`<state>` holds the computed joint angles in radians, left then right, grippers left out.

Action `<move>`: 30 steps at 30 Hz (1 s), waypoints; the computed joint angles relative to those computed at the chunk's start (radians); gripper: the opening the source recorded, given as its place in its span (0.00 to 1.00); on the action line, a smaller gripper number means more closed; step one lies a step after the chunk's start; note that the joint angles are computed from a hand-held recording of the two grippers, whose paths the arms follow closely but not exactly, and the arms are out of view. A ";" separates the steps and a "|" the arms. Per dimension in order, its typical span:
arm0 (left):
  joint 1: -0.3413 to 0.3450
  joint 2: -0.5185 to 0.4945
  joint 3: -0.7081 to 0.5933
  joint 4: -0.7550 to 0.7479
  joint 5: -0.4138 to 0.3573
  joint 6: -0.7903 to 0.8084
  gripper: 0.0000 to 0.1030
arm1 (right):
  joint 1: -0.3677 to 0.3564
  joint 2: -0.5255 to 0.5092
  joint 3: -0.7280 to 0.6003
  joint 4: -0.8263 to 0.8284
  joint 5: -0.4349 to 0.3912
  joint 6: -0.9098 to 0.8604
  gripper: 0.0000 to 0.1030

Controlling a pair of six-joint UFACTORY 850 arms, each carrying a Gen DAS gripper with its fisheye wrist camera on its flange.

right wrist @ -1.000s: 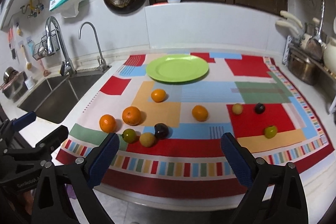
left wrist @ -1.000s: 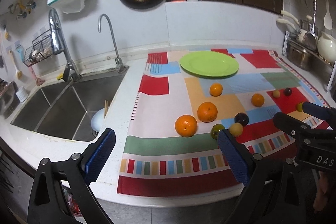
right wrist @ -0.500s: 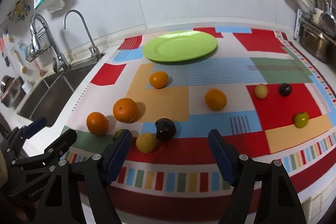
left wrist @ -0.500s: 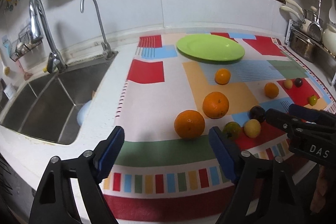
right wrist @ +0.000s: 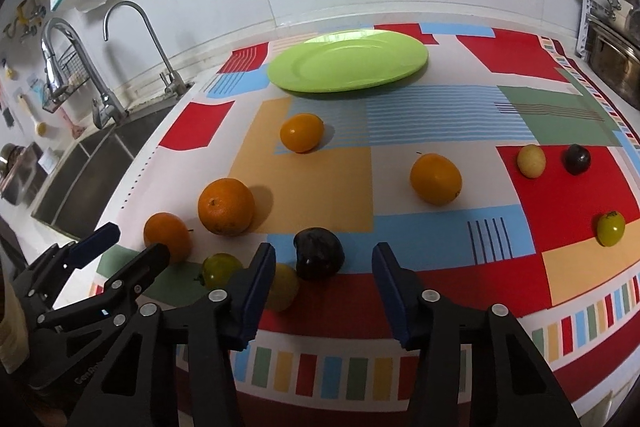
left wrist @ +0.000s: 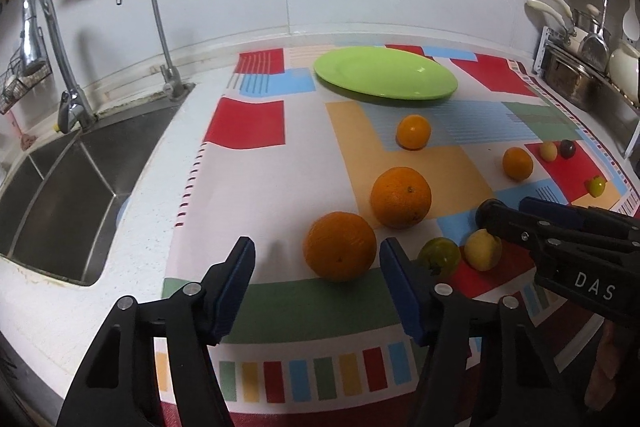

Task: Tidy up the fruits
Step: 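Grasp the large orange with the left tool while the right tool grasps the dark plum, then carry the orange and plum onto the green plate and open both tools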

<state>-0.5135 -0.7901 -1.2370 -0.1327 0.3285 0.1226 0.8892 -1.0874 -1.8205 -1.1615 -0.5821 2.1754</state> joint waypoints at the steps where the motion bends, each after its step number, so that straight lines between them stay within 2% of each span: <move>1: 0.001 -0.003 -0.006 0.015 -0.006 -0.015 0.59 | -0.002 -0.001 -0.001 0.001 0.005 -0.003 0.44; 7: 0.009 -0.020 -0.034 0.170 -0.044 -0.174 0.48 | -0.011 -0.006 -0.011 0.016 0.034 -0.020 0.38; 11: 0.007 -0.026 -0.042 0.213 -0.056 -0.203 0.40 | -0.015 -0.005 -0.009 0.017 0.052 -0.017 0.35; 19: 0.001 -0.027 -0.045 0.160 -0.057 -0.147 0.40 | -0.019 -0.004 -0.011 0.055 0.059 -0.067 0.29; 30: 0.000 0.008 -0.017 0.148 -0.046 -0.143 0.40 | -0.010 0.020 0.009 -0.042 0.031 -0.024 0.29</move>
<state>-0.5136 -0.7817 -1.2543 0.0152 0.2824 -0.0203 0.8793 -1.0676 -1.8115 -1.2037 -0.5510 2.1511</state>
